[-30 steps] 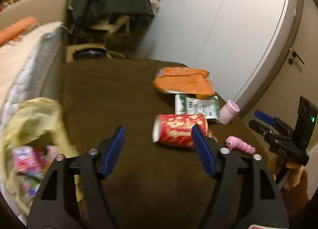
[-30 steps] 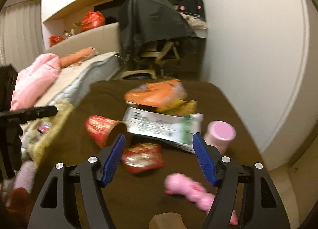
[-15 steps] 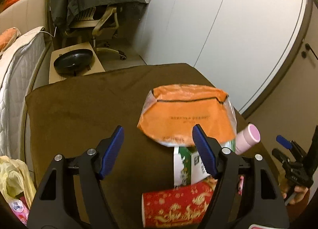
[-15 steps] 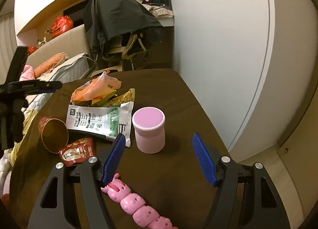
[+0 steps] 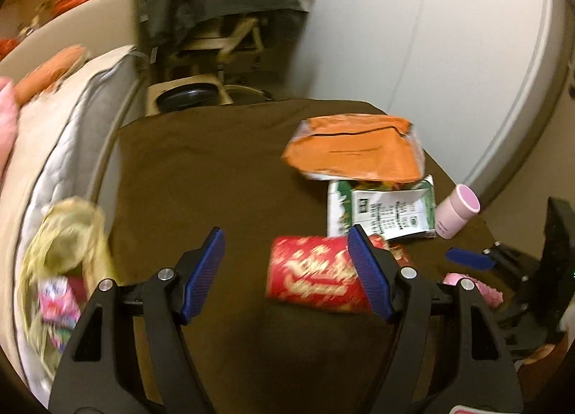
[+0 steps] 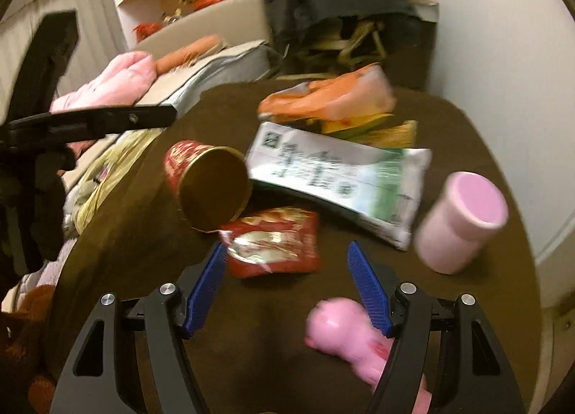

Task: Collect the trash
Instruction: 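Reach left tool to red paper cup while right tool reaches red pouch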

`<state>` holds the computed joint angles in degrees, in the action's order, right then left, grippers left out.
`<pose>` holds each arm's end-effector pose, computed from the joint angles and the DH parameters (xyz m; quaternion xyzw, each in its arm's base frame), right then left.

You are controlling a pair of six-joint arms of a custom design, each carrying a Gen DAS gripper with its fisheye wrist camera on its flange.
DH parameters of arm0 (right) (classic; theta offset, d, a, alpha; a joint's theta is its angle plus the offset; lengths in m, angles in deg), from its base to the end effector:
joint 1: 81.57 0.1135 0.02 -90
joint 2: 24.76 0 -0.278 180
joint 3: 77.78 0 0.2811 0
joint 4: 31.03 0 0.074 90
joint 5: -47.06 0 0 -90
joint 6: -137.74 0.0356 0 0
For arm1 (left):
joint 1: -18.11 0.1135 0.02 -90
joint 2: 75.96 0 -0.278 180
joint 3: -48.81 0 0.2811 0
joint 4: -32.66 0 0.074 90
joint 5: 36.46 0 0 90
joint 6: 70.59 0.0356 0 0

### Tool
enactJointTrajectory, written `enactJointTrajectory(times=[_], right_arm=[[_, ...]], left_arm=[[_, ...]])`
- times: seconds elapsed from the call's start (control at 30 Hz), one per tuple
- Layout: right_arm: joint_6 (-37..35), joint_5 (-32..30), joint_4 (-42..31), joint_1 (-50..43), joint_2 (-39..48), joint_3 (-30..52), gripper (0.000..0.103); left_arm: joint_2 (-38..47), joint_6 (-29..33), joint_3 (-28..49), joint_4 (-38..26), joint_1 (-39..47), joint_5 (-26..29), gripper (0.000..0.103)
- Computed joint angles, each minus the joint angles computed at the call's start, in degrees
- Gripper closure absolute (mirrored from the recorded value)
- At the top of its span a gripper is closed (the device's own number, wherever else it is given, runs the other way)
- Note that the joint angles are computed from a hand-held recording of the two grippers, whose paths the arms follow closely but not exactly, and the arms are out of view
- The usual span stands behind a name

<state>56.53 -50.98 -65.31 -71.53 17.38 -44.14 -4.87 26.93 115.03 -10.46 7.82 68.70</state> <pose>0.1686 0.0349 0.1843 -0.0380 0.9137 0.1287 0.3836 0.2763 -0.0596 0.2721 0.1900 0.9069 -0.1317 0.3522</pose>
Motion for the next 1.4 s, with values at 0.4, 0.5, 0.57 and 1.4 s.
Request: enactJointTrajectory(times=[0.4,0.5,0.57,1.4], right_arm=[[1.6,1.8,6.2,4.5,4.2,4.3,0.047],[4.5,-0.6,9.4,5.2,5.5,5.2,0.047],[6.0,6.1,8.6,8.6,8.7,7.5,0.047],[13.2,11.2,-24.3,-6.3,-28.2,-2.6,0.047]], left_arm=[[-7.0,8.5,-5.1,-10.3,15.8,11.5,0.036],[-8.1,11.9,-5.7,-12.3,19.9,14.1,0.036],[-8.1,13.2,-5.8,-13.4,21.8,15.3,0.036],[-7.4,5.4,-15.1,15.2,-19.2,-20.7,0.036]])
